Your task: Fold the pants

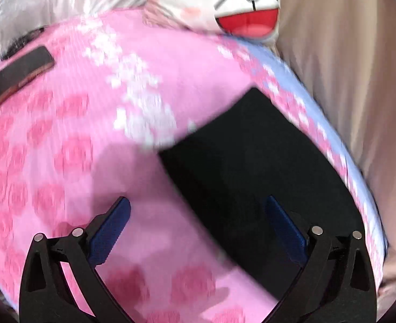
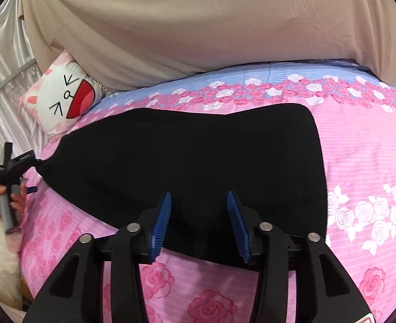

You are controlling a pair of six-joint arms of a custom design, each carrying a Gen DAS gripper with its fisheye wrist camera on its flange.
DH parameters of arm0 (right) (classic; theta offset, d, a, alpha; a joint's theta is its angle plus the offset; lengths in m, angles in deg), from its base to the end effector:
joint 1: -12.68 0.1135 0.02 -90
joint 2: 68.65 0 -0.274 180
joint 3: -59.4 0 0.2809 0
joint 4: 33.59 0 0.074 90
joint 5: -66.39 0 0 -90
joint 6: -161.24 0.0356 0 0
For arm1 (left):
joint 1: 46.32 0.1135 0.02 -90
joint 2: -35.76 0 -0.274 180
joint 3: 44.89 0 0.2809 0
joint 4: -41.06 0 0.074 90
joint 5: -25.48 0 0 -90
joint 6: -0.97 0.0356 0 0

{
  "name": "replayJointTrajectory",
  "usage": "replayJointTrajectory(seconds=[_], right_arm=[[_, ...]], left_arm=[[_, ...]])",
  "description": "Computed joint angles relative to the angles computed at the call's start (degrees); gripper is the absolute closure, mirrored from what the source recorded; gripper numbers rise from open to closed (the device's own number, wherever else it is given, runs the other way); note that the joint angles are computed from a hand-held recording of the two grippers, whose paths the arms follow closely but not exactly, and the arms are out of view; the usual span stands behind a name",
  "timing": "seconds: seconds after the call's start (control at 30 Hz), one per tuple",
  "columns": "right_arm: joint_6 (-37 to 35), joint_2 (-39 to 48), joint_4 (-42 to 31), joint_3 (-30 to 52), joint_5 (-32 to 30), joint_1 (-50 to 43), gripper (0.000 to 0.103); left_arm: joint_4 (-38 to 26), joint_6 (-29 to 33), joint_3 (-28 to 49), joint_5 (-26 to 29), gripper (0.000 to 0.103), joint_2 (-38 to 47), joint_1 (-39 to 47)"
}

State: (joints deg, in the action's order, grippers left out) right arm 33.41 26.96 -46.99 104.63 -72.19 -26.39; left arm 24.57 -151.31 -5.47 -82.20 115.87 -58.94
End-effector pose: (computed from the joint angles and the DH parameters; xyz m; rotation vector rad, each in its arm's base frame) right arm 0.2257 -0.1488 0.0823 -0.2106 2.2367 0.4661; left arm 0.2409 -0.0429 0.1096 -1.1547 2.2227 -0.1391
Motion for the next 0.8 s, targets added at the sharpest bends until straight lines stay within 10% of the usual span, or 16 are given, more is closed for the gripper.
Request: replayJointTrajectory(seconds=[0.07, 0.2, 0.43, 0.8], right_arm=[[-0.1, 0.6, -0.8, 0.5, -1.2, -0.6, 0.052], [0.6, 2.1, -2.4, 1.8, -4.0, -1.4, 0.043], [3.1, 6.4, -5.2, 5.6, -10.7, -5.1, 0.042], [7.1, 5.6, 0.0, 4.2, -15.2, -10.6, 0.041]], left_arm=[[2.5, 1.5, 0.7, 0.5, 0.011, 1.7, 1.7], [-2.4, 3.3, 5.7, -4.3, 0.087, 5.0, -0.6], [-11.9, 7.6, 16.0, -18.6, 0.088, -1.1, -17.7], [-17.8, 21.9, 54.4, -22.4, 0.088, 27.5, -38.4]])
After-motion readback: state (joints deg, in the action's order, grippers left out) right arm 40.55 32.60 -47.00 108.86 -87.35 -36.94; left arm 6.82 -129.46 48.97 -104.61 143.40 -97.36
